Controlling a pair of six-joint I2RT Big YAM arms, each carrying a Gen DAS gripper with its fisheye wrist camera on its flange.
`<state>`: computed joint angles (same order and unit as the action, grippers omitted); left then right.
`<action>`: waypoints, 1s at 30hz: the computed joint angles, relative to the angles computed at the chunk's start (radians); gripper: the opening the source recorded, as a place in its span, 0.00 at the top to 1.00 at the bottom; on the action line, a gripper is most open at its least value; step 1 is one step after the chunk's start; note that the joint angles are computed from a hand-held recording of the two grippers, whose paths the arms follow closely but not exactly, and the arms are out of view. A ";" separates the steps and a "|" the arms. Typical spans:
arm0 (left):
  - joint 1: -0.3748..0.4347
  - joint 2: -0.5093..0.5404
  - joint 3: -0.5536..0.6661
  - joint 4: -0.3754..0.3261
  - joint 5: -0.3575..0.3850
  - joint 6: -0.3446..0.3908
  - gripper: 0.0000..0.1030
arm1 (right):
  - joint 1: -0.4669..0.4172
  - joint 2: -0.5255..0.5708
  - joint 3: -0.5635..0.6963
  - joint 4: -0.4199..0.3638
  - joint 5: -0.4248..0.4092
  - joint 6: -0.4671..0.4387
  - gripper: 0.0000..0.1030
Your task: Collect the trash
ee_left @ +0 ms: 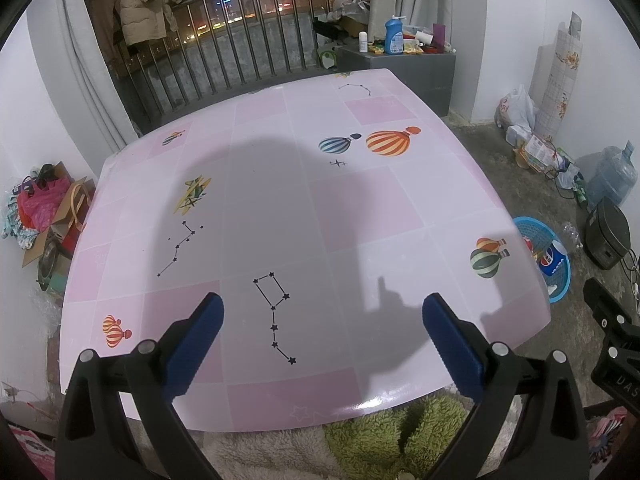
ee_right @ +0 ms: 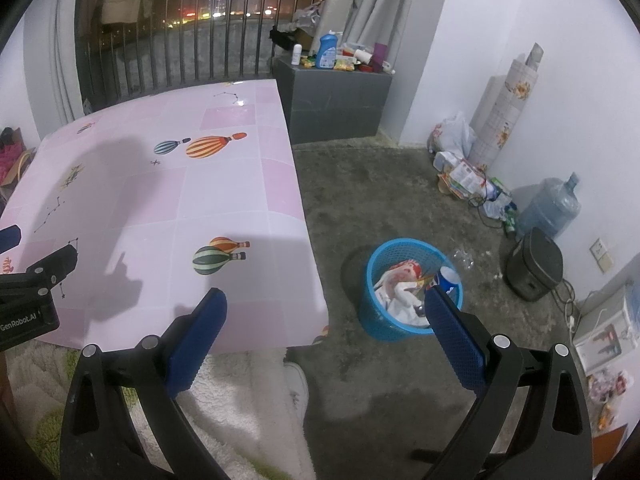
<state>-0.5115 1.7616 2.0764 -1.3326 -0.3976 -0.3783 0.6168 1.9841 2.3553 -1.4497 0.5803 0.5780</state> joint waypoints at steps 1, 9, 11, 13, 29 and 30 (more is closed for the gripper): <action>0.000 0.000 0.000 0.000 0.000 0.000 0.05 | 0.000 -0.002 -0.004 0.001 0.000 0.001 0.08; 0.000 0.002 0.004 -0.002 0.001 -0.001 0.05 | 0.001 -0.003 -0.006 0.002 0.001 0.001 0.08; 0.000 0.002 0.003 -0.002 0.000 -0.001 0.05 | 0.001 -0.004 -0.007 0.003 0.001 0.000 0.08; 0.000 0.002 0.003 -0.002 0.000 -0.001 0.05 | 0.002 -0.002 -0.002 0.000 0.002 0.001 0.08; 0.001 0.002 0.004 0.000 0.001 0.001 0.05 | 0.001 0.011 0.025 -0.012 0.002 -0.001 0.08; 0.001 0.002 0.004 0.000 0.001 0.001 0.05 | 0.002 0.009 0.020 -0.010 0.002 0.001 0.08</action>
<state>-0.5104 1.7640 2.0799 -1.3329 -0.3961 -0.3770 0.6185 1.9927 2.3752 -1.4597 0.5825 0.5785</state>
